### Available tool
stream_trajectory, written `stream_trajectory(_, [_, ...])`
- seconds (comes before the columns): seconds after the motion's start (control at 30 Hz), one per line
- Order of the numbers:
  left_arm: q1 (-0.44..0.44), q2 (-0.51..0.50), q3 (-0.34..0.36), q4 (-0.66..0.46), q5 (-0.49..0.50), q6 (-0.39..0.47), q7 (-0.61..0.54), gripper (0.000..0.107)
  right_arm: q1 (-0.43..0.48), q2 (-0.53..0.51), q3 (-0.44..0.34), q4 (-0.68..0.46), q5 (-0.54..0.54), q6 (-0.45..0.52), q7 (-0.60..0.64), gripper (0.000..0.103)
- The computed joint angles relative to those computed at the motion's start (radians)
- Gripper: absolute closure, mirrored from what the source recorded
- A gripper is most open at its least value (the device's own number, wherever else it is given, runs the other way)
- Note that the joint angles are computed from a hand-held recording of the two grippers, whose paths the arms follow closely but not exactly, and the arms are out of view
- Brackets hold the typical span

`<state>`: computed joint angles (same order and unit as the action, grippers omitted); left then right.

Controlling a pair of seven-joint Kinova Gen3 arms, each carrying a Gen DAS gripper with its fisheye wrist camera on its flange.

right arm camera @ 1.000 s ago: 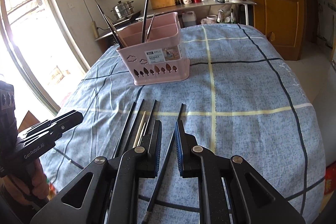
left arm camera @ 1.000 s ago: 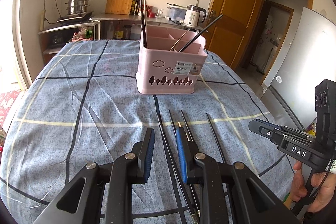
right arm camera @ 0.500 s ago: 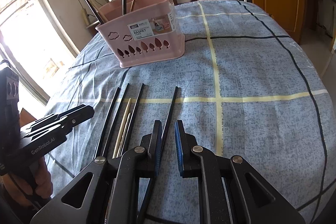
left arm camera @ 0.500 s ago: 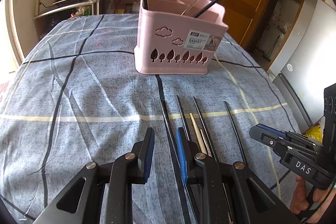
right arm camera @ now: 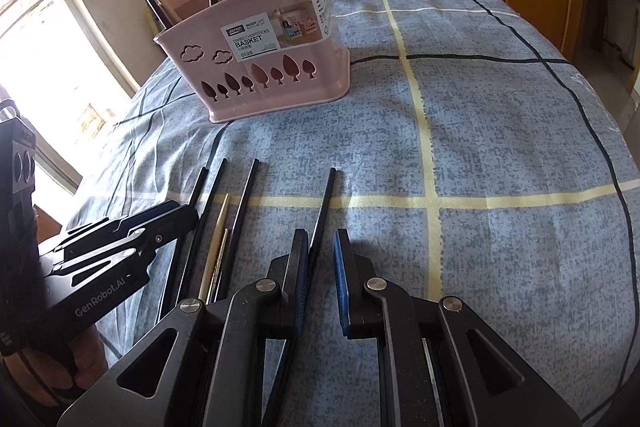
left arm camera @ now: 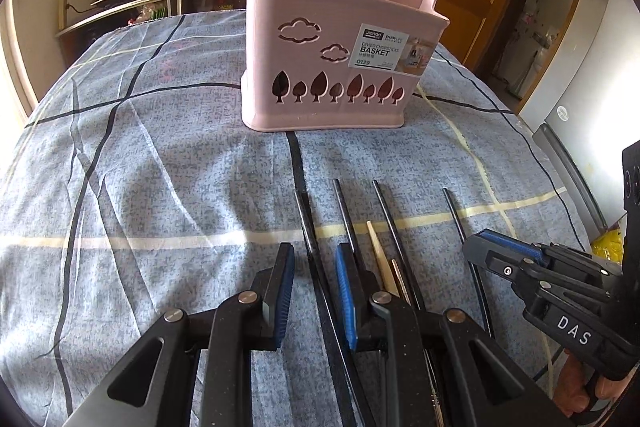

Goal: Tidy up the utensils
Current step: 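Move both open tools back over the chopsticks lying on the cloth, then close the left tool on a black chopstick while the right tool grasps another black chopstick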

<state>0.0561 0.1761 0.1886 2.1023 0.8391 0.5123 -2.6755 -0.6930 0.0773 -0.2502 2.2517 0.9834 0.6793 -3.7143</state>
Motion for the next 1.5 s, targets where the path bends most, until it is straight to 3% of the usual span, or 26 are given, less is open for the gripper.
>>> stream_trajectory(0.27, [0.060, -0.023, 0.017, 0.029, -0.078, -0.114, 0.063, 0.087, -0.014, 0.040, 0.014, -0.044, -0.018, 0.036, 0.050, 0.090])
stream_trajectory(0.37, [0.077, -0.023, 0.020, 0.028, -0.127, -0.141, 0.111, 0.094, -0.012, 0.049, 0.023, -0.057, -0.029, 0.040, 0.075, 0.094])
stream_trajectory(0.43, [0.088, -0.023, 0.018, 0.021, -0.170, -0.147, 0.161, 0.099, -0.010, 0.047, 0.030, -0.055, -0.031, 0.029, 0.079, 0.096])
stream_trajectory(0.57, [0.087, -0.016, 0.018, -0.008, -0.238, -0.110, 0.233, 0.101, 0.011, 0.033, 0.040, -0.048, -0.046, -0.012, 0.100, 0.097])
stream_trajectory(0.83, [0.010, -0.039, 0.019, -0.037, -0.125, -0.003, 0.124, 0.103, 0.010, -0.010, 0.015, -0.043, -0.033, 0.009, 0.084, 0.097])
stream_trajectory(1.17, [-0.001, -0.123, -0.067, -0.082, 0.004, 0.145, -0.009, 0.103, 0.030, -0.084, -0.036, -0.074, -0.017, 0.078, 0.117, 0.098])
stream_trajectory(1.5, [-0.006, -0.178, -0.131, -0.154, 0.073, 0.242, -0.047, 0.103, 0.056, -0.154, -0.096, -0.133, 0.007, 0.209, 0.173, 0.098])
